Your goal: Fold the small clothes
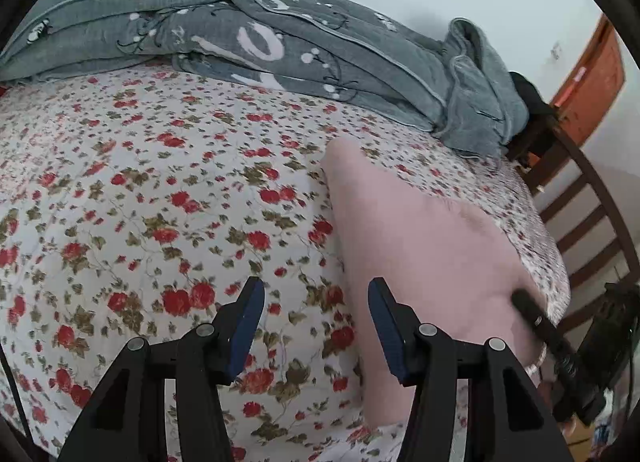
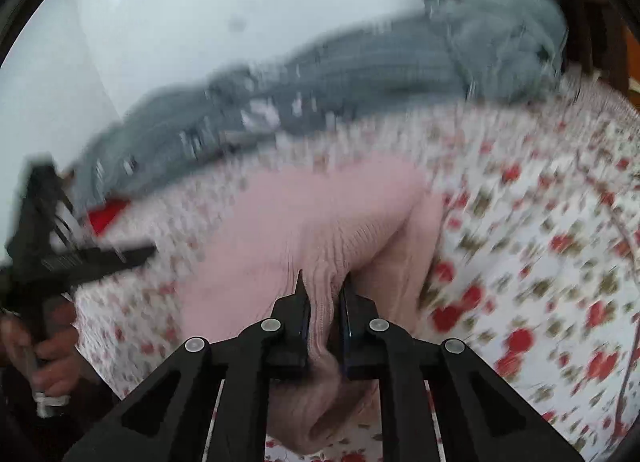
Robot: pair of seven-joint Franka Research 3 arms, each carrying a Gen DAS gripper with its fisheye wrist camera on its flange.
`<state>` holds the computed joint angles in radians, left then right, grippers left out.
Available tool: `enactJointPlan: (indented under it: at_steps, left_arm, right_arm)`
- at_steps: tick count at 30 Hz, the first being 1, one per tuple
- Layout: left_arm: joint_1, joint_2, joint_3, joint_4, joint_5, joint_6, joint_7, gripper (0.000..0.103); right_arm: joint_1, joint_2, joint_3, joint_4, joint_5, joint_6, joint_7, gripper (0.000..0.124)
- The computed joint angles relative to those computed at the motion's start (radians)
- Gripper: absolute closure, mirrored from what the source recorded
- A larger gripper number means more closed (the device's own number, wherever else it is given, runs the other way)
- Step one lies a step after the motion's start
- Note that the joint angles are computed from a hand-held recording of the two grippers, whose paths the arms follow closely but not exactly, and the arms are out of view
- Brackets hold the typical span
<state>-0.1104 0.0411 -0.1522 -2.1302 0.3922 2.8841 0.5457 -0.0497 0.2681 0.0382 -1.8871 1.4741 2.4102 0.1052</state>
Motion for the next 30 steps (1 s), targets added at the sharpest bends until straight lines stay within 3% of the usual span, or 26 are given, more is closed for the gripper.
enactJointPlan:
  at_steps: [4, 6, 9, 11, 13, 14, 17, 20, 24, 28, 30]
  left_arm:
    - [-0.002, 0.041, -0.018, -0.001, -0.072, 0.089, 0.1, 0.051]
    - [0.01, 0.078, -0.061, 0.012, -0.179, 0.132, 0.229, 0.051]
    - [0.032, 0.139, -0.133, 0.029, -0.33, 0.175, 0.405, 0.044]
    - [-0.008, 0.173, -0.102, 0.058, -0.282, 0.117, 0.36, 0.037]
    - [0.043, 0.199, -0.171, 0.063, -0.4, 0.103, 0.459, 0.037]
    - [0.044, 0.191, -0.172, 0.058, -0.416, 0.108, 0.471, 0.037]
    - [0.055, 0.148, -0.181, 0.03, -0.462, 0.14, 0.533, 0.039]
    - [0.036, 0.114, -0.137, 0.018, -0.442, 0.184, 0.518, 0.04]
    - [0.141, 0.181, -0.23, 0.121, -0.643, 0.158, 0.677, 0.041]
    - [0.243, 0.304, -0.332, 0.254, -0.8, 0.096, 0.801, 0.042]
    - [0.26, 0.366, -0.348, 0.307, -0.84, 0.053, 0.836, 0.044]
  right_arm:
    - [0.056, 0.08, 0.012, 0.015, -0.04, 0.232, 0.004, 0.112]
    - [0.041, 0.07, 0.053, -0.008, 0.098, 0.298, -0.171, 0.111]
    - [0.067, 0.033, 0.043, -0.036, 0.102, 0.348, -0.205, 0.104]
    - [0.079, 0.026, 0.032, -0.044, 0.028, 0.352, -0.152, 0.103]
    - [0.082, 0.027, 0.029, -0.044, -0.03, 0.352, -0.124, 0.1]
    - [0.084, 0.019, 0.029, -0.052, -0.052, 0.361, -0.114, 0.095]
    - [0.065, -0.004, 0.024, -0.047, -0.108, 0.32, -0.069, 0.085]
    - [0.045, -0.014, 0.019, -0.024, -0.126, 0.257, -0.039, 0.076]
    - [0.042, 0.047, 0.014, 0.092, -0.226, 0.17, 0.095, 0.061]
    - [0.058, 0.174, -0.001, 0.248, -0.446, 0.114, 0.356, 0.06]
    - [0.045, 0.245, -0.004, 0.333, -0.53, 0.042, 0.469, 0.058]
